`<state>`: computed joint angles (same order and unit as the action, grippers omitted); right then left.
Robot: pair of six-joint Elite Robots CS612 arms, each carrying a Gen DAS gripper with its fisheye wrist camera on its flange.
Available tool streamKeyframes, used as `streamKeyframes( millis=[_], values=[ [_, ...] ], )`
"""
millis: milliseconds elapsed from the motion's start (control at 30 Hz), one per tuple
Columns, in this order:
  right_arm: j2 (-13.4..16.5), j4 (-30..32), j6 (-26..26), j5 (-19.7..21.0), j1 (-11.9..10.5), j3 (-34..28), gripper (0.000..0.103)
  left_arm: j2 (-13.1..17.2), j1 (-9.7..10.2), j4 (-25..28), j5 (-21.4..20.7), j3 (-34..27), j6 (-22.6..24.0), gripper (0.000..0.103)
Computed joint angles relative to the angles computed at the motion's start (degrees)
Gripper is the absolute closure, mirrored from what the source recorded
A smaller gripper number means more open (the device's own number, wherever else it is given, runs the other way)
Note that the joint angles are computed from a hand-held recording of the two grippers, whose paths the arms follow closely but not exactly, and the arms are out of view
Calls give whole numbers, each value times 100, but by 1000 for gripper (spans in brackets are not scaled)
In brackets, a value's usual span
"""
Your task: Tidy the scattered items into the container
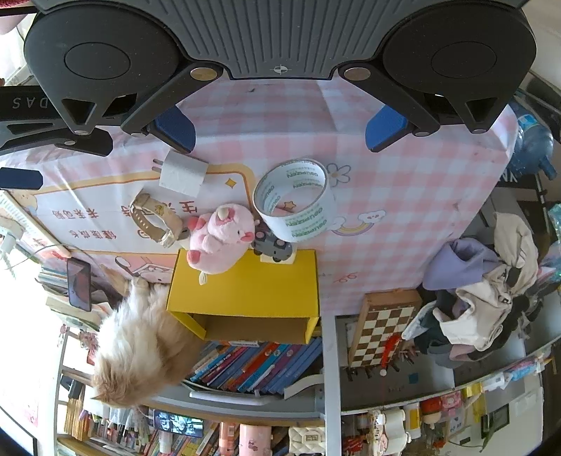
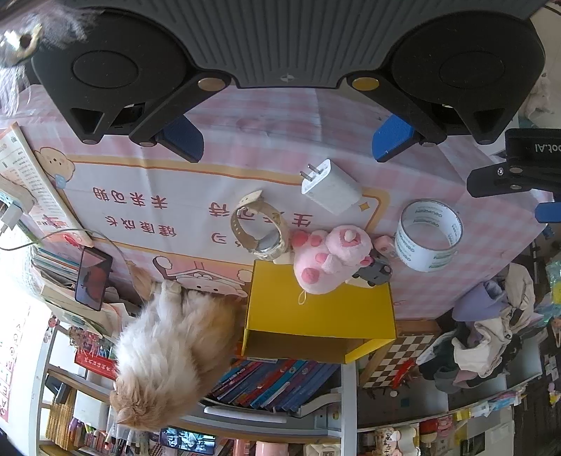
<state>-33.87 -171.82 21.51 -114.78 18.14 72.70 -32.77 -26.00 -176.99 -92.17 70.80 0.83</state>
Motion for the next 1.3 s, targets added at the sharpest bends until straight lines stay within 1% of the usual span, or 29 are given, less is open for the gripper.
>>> streamKeyframes(
  millis=[33,133,200,267,367,400,533,1033,1300],
  values=[
    [1,6,2,2,-1,-4,0,3,4,9,-12,-8,-1,0],
    [4,26,7,10,-3,-17,0,19,10,290,-22,-126,10,0],
    [6,39,11,15,-5,-26,0,9,16,151,-22,-68,34,0],
    [8,52,15,20,-7,-35,0,13,-9,157,52,-64,71,0],
    [11,72,20,27,-9,-48,0,6,21,71,-41,-17,15,0],
    [16,77,22,29,-10,-57,0,16,31,153,-59,-64,21,0],
    [28,82,28,36,-4,-59,0,17,35,188,-53,-66,13,0],
    [33,140,-1,74,-1,-92,0,12,56,234,-95,-74,-8,0],
    [48,144,25,35,4,-118,0,32,66,206,-185,-106,-19,0]
  ],
)
